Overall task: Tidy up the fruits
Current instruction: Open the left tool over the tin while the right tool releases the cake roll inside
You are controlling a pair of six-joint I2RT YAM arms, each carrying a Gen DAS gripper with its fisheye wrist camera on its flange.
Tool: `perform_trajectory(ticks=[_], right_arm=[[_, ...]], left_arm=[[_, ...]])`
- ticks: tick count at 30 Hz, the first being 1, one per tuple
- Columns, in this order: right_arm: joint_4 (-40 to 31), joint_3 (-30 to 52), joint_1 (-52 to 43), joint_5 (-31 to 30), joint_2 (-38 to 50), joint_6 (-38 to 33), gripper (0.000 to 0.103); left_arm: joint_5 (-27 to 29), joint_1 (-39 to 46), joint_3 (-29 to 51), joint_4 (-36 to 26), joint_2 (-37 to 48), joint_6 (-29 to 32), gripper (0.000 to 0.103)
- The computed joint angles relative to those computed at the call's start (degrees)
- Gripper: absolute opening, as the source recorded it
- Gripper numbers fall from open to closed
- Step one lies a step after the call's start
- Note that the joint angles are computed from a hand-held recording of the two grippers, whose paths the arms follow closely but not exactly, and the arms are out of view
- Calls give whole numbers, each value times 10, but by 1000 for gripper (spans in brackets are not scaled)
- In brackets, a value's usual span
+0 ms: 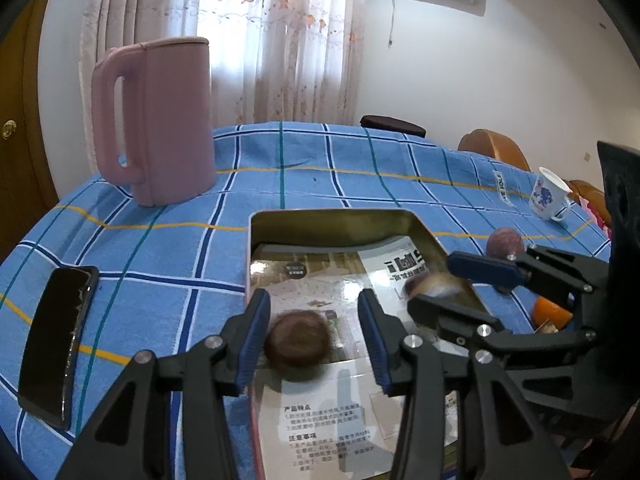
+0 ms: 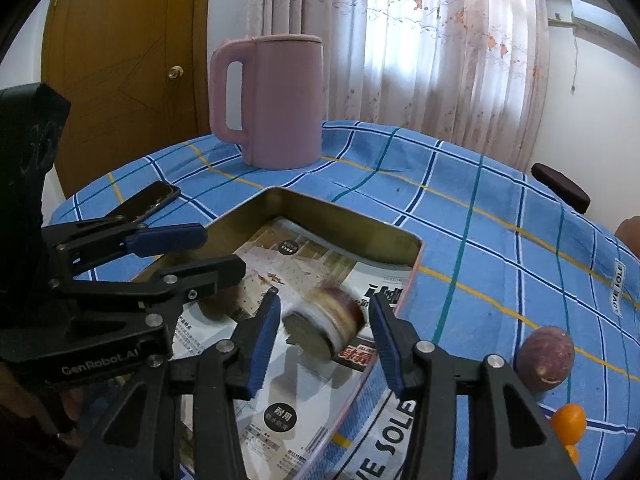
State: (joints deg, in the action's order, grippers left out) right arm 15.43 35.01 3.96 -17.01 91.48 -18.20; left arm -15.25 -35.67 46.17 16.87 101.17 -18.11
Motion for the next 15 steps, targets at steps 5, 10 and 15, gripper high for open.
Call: perform_trajectory(ticks=[5,10,15], right_arm=[[-3,-39,-28,-17,-58,-4,63],[-33,-107,-141,-85,-164,-38,63],[-74,-140,-331,-159,-202,-89,63]], left_arm=[[-36,-15,-39,21,-49,-9,90],[-58,-61,-74,51,-89,-16,97],[-76,-134,-47,57,-58,-20,97]])
